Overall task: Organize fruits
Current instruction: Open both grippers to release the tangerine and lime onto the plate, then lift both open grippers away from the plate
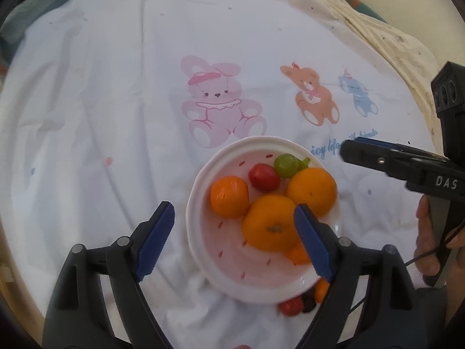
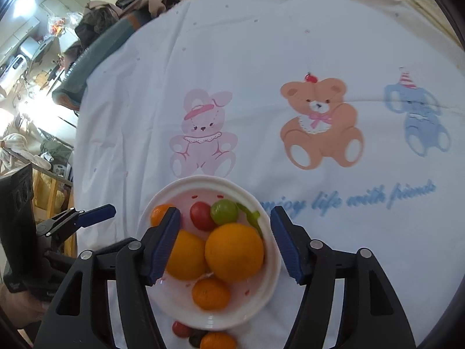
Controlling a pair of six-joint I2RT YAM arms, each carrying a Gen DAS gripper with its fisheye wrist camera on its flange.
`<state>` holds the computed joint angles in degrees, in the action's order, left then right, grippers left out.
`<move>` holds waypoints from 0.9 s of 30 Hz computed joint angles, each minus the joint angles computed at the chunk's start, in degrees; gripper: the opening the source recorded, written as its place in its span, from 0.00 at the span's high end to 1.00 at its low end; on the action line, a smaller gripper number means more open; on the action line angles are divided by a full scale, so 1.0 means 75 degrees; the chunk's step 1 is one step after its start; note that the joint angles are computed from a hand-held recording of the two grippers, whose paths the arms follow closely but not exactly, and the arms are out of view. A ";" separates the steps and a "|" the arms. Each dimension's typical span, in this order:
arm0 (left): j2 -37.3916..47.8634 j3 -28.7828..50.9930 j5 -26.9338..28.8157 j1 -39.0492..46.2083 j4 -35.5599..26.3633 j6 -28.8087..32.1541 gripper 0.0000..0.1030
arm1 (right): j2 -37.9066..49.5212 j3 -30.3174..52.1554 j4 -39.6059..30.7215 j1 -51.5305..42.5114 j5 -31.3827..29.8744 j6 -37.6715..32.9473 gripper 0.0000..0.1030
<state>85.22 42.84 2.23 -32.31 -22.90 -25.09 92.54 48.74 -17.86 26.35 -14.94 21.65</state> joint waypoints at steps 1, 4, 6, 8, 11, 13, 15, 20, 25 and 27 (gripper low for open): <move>-0.0198 -0.0070 -0.0053 -0.0049 -0.0100 -0.0027 0.21 | -0.0261 -0.0128 -0.0095 0.0006 0.0006 0.0027 0.34; -0.1012 -0.0342 -0.0257 -0.0256 -0.0494 -0.0199 0.21 | -0.1100 -0.0480 -0.0433 0.0141 0.0137 0.0103 0.33; -0.1539 -0.0483 -0.0459 -0.0420 -0.0772 -0.0339 0.21 | -0.1779 -0.0765 -0.0653 0.0308 0.0260 0.0258 0.29; -0.2157 -0.0646 -0.0822 -0.0703 -0.1113 -0.0620 0.21 | -0.2364 -0.1019 -0.0788 0.0544 0.0416 0.0527 0.25; -0.2954 -0.0886 -0.1079 -0.1105 -0.1597 -0.1173 0.21 | -0.3223 -0.1417 -0.1042 0.0863 0.0590 0.0897 0.20; -0.3337 -0.1054 -0.1180 -0.1374 -0.1788 -0.1531 0.21 | -0.3802 -0.1714 -0.1176 0.1165 0.0746 0.1270 0.20; -0.3585 -0.1225 -0.1499 -0.1894 -0.1961 -0.1993 0.21 | -0.4539 -0.2084 -0.1350 0.1500 0.0927 0.1789 0.20; -0.3798 -0.1561 -0.1898 -0.3028 -0.2153 -0.2806 0.21 | -0.5907 -0.2727 -0.1878 0.2040 0.1300 0.3005 0.20; -0.3637 -0.1802 -0.1934 -0.3613 -0.1967 -0.3319 0.21 | -0.6945 -0.3136 -0.2487 0.2428 0.1718 0.3797 0.20; -0.3459 -0.1868 -0.1980 -0.3745 -0.1888 -0.3457 0.21 | -0.7190 -0.3287 -0.2697 0.2547 0.1872 0.4067 0.20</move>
<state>59.28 28.83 -12.62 -60.39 -37.05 -51.02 38.62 24.09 -38.09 45.45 -0.90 52.15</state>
